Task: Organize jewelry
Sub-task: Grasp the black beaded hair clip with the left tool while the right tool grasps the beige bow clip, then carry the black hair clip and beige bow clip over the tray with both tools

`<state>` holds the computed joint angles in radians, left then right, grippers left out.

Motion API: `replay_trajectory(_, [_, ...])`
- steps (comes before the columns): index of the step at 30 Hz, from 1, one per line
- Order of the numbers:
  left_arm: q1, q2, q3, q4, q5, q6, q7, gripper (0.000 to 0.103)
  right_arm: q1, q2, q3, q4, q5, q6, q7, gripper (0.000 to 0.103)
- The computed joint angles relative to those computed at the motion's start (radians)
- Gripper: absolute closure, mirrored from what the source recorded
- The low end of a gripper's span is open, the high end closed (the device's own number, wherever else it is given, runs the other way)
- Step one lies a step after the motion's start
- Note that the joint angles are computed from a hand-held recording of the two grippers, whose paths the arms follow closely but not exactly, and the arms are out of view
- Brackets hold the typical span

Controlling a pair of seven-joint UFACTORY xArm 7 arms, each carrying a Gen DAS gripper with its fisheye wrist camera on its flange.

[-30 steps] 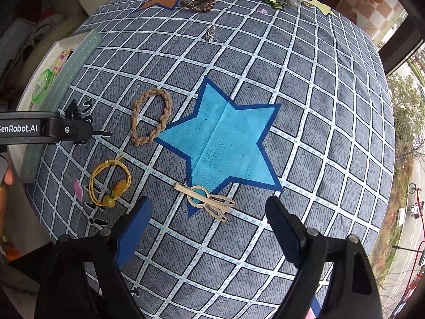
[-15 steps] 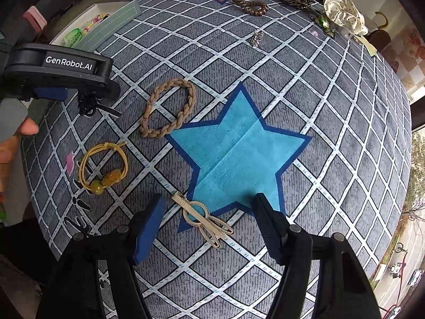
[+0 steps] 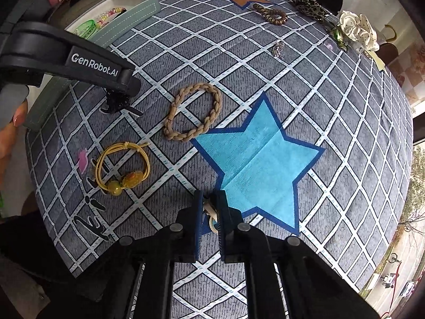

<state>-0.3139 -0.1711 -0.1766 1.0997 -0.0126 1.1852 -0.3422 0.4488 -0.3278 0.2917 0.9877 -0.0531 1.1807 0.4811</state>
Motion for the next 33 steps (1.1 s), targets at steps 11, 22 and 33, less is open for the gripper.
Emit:
replay_trajectory(11, [-0.037, -0.044, -0.019, 0.099, -0.032, 0.089, 0.084, 0.046, -0.07, -0.172, -0.077, -0.108, 0.195, -0.02, 0.187, 0.092])
replay_trajectory(22, [-0.036, -0.077, -0.002, 0.142, -0.055, 0.09, 0.275, 0.046, -0.103, -0.269, -0.032, -0.096, 0.215, 0.022, 0.382, 0.092])
replay_trajectory(33, [0.047, -0.111, 0.072, 0.148, -0.092, 0.099, 0.472, 0.046, -0.094, -0.134, 0.024, 0.079, 0.152, 0.035, 0.55, 0.092])
